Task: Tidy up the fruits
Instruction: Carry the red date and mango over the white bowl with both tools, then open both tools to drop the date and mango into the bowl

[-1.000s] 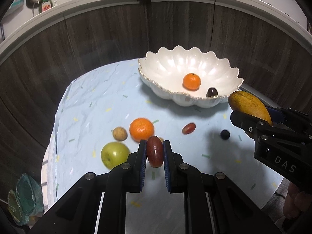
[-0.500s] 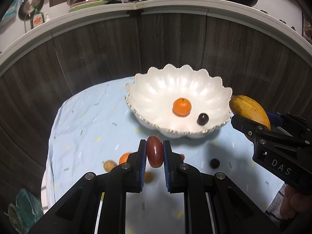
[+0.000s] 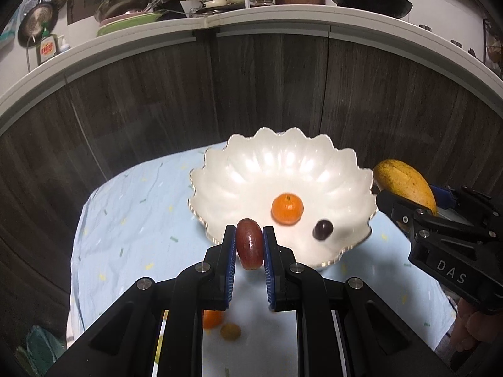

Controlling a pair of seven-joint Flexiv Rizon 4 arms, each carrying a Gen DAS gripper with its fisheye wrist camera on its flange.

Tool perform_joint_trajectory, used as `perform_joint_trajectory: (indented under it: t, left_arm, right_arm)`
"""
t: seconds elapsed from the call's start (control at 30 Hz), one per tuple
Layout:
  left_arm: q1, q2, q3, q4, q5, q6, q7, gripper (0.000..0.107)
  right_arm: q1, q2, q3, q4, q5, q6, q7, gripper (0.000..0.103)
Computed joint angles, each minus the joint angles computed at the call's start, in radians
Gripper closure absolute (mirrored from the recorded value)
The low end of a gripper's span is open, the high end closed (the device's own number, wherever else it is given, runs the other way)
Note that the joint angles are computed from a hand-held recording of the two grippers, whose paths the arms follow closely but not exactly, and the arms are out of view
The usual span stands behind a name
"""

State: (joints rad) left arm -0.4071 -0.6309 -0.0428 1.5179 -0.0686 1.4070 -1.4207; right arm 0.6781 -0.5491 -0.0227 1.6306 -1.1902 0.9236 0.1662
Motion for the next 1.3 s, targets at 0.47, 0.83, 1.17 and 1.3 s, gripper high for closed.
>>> perform_joint_trajectory:
  t: [0.47,0.83,1.17,1.3]
  left_arm:
    - [0.005,-0.122,-0.011,-0.201,-0.014,-0.065,0.037,0.089]
    - [-0.003,-0.227,0.002,-0.366,-0.023,-0.152,0.038,0.089]
    - [0.007,-0.311,-0.013,-0.501,-0.040,-0.244,0.049,0.089]
    - [0.007,-0.337,-0.014,-0.543,-0.043,-0.285,0.049,0.089]
  right_arm:
    - [-0.028,-0.041,-0.030,-0.048,0.029,0.007,-0.031,0.054]
    - [-0.040,-0.090,-0.059,-0.106,0.077,0.019,-0.076,0.054]
    - [-0.046,-0.143,-0.073,-0.165,0.185,0.024,-0.150,0.054]
    - [-0.047,-0.161,-0.077,-0.187,0.229,0.023,-0.181,0.054]
